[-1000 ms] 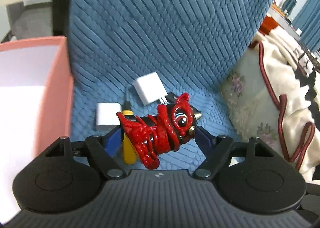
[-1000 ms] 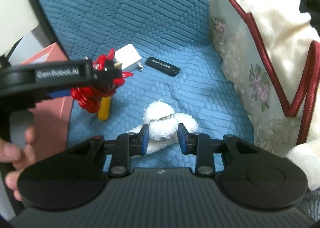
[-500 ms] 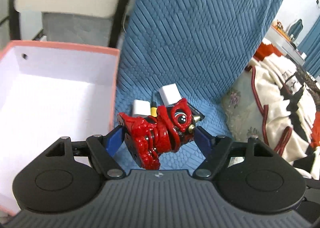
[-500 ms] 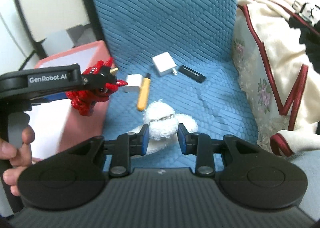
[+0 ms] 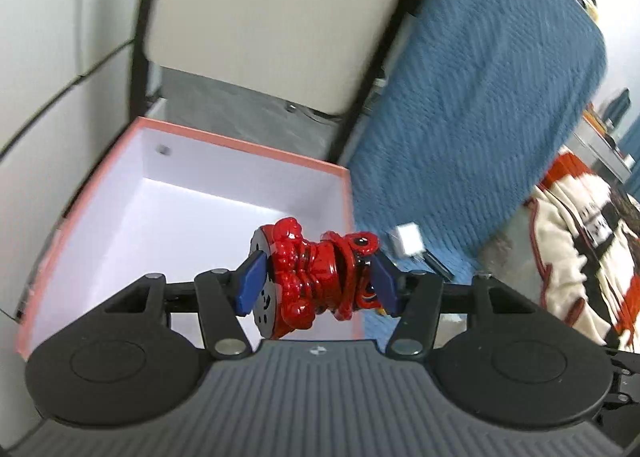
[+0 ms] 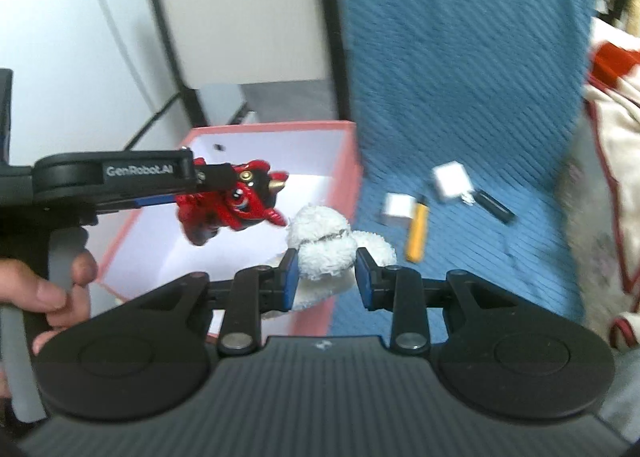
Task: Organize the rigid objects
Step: 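Drop the red figurine into the box with the left gripper while the right gripper drops the fluffy toy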
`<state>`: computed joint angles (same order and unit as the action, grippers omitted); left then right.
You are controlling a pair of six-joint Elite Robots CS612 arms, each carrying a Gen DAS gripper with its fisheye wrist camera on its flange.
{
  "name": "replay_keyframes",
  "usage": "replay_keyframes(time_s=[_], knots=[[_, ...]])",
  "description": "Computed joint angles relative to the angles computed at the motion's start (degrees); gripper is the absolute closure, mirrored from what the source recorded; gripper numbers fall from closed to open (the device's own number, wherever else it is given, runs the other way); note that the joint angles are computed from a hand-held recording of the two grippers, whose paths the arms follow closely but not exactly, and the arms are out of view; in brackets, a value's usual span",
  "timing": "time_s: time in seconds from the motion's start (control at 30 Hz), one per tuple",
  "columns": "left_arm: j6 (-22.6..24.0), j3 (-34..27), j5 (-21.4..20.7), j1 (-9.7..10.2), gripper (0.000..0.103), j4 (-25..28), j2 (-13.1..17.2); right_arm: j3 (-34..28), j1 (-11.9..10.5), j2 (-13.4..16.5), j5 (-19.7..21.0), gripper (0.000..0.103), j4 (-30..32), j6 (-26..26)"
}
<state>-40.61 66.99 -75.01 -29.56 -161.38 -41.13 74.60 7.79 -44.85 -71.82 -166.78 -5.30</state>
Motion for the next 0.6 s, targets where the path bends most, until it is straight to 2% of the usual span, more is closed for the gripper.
replay_keyframes(time_s=[0.17,0.37,0.4,0.43,0.5,0.6], knots=[[-0.47,3.14,1.48,1.93,0.041,0.18,-1.53,-5.63,2.31,2.93,0.74,0.07,5.19,-1.74],[-1.06,5.43,0.25,4.67,0.044,1.58,-1.47,-13.02,4.75,7.72,-1.22,0.07,12.34,-3.37],[-1.31,5.61,0.12,5.01,0.07,1.86,-1.31,-14.4,5.11,8.7,-1.81,0.07,13.71,-3.39],[-1.71,5.68,-1.44,5.59,0.079,2.38,-1.12,-15.56,5.39,9.48,-2.23,0.07,14.84,-3.25],[-2.99,6.14,-4.02,6.54,0.079,1.42,-0.67,-17.7,5.75,11.01,-2.88,0.07,16.8,-3.59],[-3.03,5.46,-5.52,7.39,0.079,2.83,0.47,-20.73,6.27,13.01,-3.94,0.07,19.61,-3.92]])
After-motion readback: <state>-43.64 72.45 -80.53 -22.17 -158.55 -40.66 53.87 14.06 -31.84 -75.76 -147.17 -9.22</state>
